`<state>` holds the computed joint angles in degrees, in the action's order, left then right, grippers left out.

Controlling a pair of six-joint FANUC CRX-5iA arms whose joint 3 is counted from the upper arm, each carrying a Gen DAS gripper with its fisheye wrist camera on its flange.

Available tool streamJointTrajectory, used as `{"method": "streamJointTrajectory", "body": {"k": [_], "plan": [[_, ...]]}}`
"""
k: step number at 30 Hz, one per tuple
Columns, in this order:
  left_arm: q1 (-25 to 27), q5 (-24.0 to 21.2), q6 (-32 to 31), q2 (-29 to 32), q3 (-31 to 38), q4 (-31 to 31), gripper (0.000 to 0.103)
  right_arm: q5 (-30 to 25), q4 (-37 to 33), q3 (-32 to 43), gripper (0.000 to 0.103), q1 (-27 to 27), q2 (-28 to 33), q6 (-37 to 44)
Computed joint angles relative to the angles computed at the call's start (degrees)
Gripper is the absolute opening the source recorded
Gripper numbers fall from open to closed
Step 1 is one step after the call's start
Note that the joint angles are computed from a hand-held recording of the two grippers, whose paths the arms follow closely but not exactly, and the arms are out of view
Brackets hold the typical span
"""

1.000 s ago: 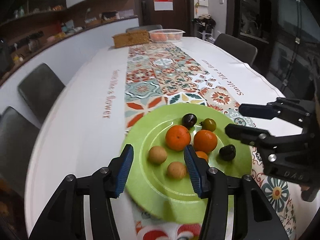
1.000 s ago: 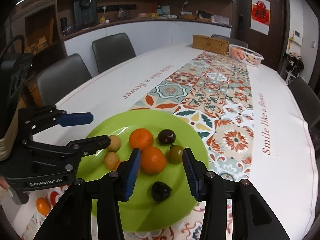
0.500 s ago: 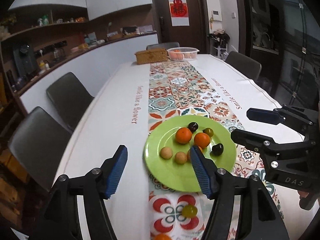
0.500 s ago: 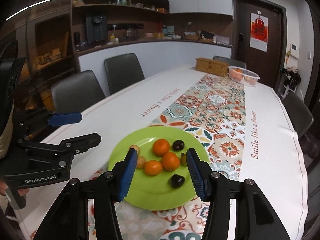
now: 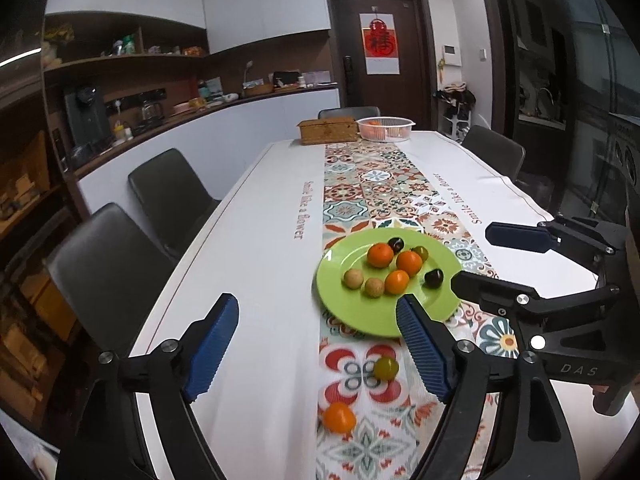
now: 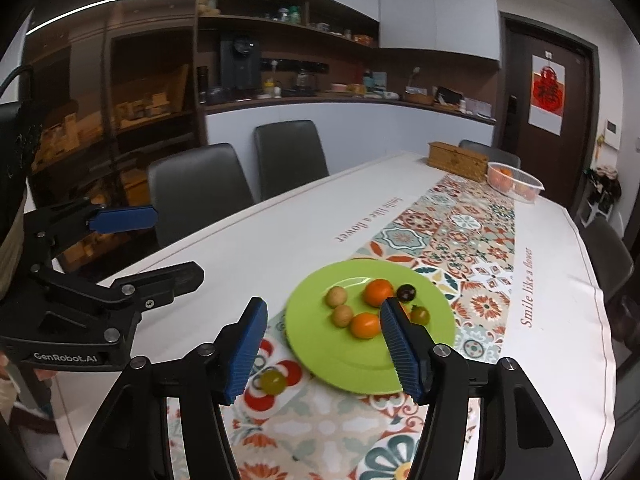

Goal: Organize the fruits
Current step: 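Withdraw both grippers toward the last tangerine and yellow-green tomato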

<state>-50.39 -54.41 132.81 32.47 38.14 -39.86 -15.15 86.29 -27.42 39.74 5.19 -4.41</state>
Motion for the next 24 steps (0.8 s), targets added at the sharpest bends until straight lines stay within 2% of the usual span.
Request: {"method": "streamJointTrajectory", "body": {"k": [5,8,16,24], "plan": [[-1.02,-0.81,4.62,-2.03,-3.65,-1.44,0.083,-0.05,5.25,-1.24,0.064,0.59,-0.49,-3.05],[-1.64,-0.93,7.91,-3.19,-6.01,-2.83,0.083,-1.08,5.61,-1.69,0.064,1.69,-0.47,-2.56],[-2.83,0.24,12.09,-4.7,-10.45,-4.68,0.083,-1.44,11.58,-3.3,0.064,2.2,-0.37,-4.62],[-3.2,1.32,15.34,-4.38,-12.93,-5.16,0.083,-0.95,10.15,-3.92,0.064,2.96,0.95,-1.39]]}}
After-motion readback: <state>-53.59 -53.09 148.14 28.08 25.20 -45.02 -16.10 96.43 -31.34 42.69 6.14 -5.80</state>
